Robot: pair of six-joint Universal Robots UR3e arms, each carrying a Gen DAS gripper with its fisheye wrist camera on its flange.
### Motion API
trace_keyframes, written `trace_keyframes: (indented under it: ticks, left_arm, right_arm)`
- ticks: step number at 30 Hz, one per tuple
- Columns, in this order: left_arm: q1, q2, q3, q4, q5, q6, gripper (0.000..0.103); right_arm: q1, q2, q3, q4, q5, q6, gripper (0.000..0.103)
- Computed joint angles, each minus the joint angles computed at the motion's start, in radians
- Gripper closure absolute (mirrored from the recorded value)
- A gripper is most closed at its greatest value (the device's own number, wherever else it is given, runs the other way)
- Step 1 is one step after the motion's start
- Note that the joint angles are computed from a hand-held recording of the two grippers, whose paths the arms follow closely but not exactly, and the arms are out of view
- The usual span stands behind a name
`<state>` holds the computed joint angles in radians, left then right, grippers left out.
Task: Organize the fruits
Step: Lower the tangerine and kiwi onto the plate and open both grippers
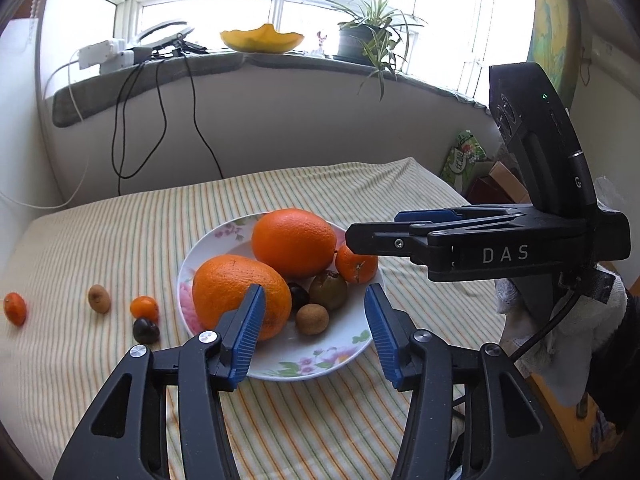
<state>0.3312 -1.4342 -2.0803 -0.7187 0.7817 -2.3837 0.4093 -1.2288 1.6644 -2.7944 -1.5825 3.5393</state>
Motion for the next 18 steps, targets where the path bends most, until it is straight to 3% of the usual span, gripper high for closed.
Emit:
trace_keyframes:
  ticks: [11,14,18]
  left_arm:
    - [0.061,0.0,-0.011,0.035,-0.025,-0.03,0.052]
    - [0.092,-0.002,-0.025,0.076,-0.043,-0.06,0.035]
    - [0.145,-0.012,-0.024,0.084,-0.071,-0.064,0.034]
  right_arm:
    - [0.032,0.015,-0.035,-0.029,-0.041,0.029,0.024]
    - [0.03,0.018,-0.038,-0.054,-0.032,0.042,0.024]
    - [0.034,0.037,-0.067,-0.06,-0.021,0.044,0.024]
